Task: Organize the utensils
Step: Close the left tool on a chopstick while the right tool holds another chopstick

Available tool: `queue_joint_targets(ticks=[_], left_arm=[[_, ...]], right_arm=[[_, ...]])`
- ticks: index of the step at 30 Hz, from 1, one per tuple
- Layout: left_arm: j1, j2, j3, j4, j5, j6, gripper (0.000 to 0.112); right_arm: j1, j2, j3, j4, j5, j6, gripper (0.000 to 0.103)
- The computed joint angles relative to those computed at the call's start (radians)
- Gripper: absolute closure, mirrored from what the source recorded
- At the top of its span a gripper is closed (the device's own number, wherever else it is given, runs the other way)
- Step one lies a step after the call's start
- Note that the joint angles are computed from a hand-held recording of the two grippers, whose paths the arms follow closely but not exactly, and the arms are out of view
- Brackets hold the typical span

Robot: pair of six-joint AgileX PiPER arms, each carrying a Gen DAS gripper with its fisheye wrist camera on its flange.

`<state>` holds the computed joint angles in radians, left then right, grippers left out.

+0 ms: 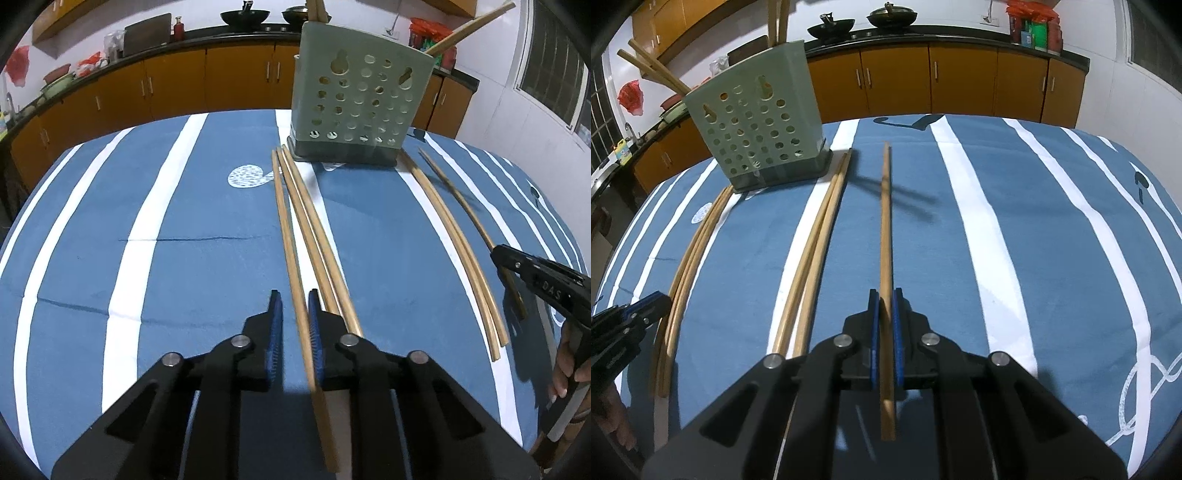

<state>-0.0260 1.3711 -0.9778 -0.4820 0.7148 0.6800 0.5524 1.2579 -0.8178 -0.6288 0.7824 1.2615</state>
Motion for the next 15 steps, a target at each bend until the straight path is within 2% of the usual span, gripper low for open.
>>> queue_joint_targets(ticks=[7, 15], left_arm=[[0.045, 0.069, -0.070, 0.043, -0.022, -0.058, 0.105], [0.095, 0.097, -0.102, 0.023, -0.011, -0.031, 0.104]], right_arm=[[0.000, 0.008, -0.005, -0.014, 0.003, 0.009, 0.095], [-0.019, 0.002, 0.003, -0.012, -0.005, 0.008, 0.095]])
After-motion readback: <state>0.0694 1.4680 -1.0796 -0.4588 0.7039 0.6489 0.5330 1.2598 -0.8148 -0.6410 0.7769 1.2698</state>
